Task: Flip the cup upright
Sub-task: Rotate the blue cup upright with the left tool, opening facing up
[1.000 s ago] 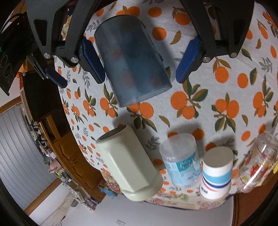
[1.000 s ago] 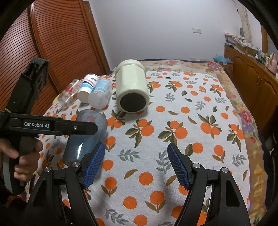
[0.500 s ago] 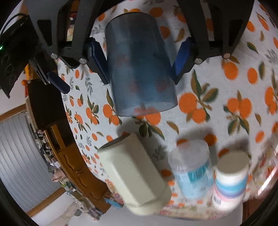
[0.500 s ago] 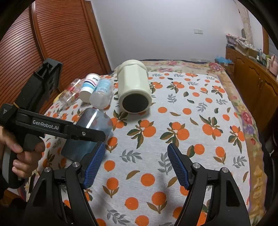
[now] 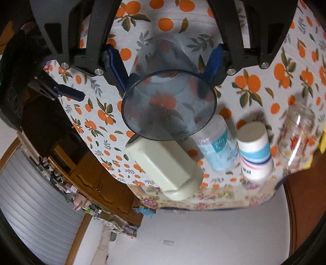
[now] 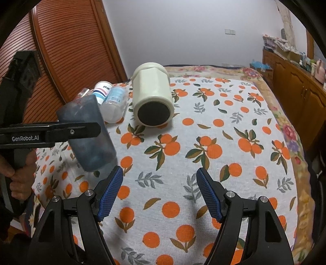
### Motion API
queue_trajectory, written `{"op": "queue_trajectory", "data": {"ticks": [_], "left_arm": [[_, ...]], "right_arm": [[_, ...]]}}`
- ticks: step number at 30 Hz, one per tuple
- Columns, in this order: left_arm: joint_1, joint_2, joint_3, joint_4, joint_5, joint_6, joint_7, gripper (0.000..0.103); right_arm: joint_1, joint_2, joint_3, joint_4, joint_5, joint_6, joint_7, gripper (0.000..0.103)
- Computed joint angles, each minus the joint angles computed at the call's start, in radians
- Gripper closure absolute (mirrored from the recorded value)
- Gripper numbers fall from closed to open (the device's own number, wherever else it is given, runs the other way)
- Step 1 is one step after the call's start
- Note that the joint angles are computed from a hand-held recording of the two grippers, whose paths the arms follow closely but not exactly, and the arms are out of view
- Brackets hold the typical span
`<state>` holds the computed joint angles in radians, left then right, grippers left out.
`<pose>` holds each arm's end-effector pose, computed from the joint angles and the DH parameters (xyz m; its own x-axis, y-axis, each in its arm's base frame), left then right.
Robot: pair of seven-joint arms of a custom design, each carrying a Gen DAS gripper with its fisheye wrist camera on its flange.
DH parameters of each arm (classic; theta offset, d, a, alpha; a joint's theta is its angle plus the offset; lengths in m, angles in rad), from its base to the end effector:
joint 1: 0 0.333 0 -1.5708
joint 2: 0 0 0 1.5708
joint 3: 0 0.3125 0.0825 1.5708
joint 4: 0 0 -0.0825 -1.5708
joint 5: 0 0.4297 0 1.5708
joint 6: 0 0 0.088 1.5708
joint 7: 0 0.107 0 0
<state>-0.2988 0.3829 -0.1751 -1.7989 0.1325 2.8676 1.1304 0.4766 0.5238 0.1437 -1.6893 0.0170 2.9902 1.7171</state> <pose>0.6501 -0.3274 0.3899 -0.1862 -0.9547 0.2320 -0.8034 0.0120 -0.5953 0.6276 0.4267 0.3596 0.4584 -0.8689 -0.1866 -0.6976 -0.2217 -0.6814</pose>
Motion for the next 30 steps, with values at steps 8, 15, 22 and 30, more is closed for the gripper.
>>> {"op": "queue_trajectory", "data": {"ticks": [8, 15, 22, 30], "left_arm": [[-0.075, 0.017, 0.076, 0.018, 0.151, 0.001, -0.108, 0.036], [-0.051, 0.005, 0.038, -0.006, 0.161, 0.006, -0.104, 0.036], [-0.073, -0.007, 0.053, -0.024, 0.175, 0.008, -0.132, 0.035], [-0.078, -0.023, 0.052, -0.043, 0.186, 0.012, -0.144, 0.03]], "right_arm": [[0.005, -0.001, -0.008, -0.005, -0.004, 0.003, 0.009, 0.027], [0.002, -0.006, -0.006, -0.012, -0.002, 0.01, 0.015, 0.027], [-0.001, -0.012, -0.002, -0.019, 0.0, 0.018, 0.013, 0.027], [-0.004, -0.019, 0.007, -0.024, 0.008, 0.03, 0.013, 0.027]]}}
